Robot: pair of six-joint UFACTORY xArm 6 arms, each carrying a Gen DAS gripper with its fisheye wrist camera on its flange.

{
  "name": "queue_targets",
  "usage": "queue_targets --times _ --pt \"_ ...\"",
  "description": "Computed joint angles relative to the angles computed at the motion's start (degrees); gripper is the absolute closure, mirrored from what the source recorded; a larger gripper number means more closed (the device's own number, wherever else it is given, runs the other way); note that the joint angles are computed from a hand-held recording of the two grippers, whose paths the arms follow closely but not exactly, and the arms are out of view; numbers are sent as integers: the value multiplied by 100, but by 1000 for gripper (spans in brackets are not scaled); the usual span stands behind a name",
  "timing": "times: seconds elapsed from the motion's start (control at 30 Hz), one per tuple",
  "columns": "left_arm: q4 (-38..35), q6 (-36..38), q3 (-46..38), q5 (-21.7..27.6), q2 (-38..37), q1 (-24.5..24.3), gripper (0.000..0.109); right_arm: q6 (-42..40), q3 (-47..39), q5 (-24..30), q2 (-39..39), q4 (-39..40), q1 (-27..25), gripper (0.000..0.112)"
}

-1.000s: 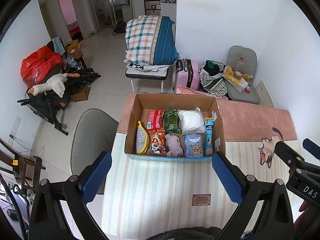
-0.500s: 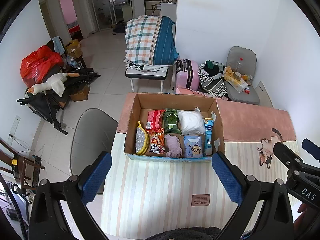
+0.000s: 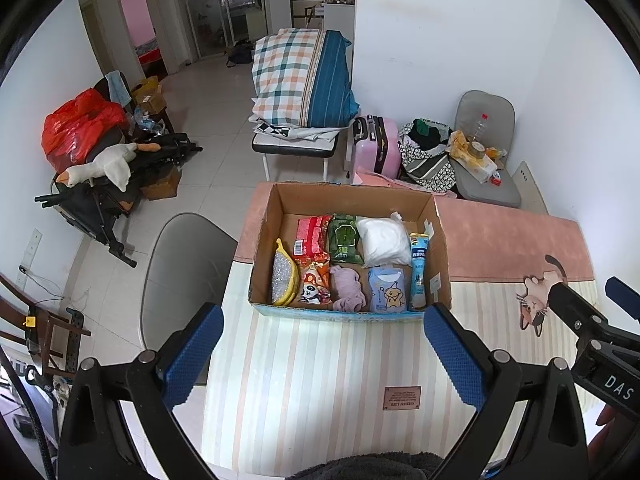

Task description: Organize soft objects

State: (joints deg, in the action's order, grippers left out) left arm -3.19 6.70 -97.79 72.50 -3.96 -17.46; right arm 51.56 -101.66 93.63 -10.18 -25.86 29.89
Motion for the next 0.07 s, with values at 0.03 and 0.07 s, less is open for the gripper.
queue_targets --times 0.03,0.07 --pt "-9 7 1 -2 -9 3 6 -12 -14 3 10 -9 -6 9" --pt "-25 12 -28 11 3 5 6 -3 -4 -7 6 -1 -11 9"
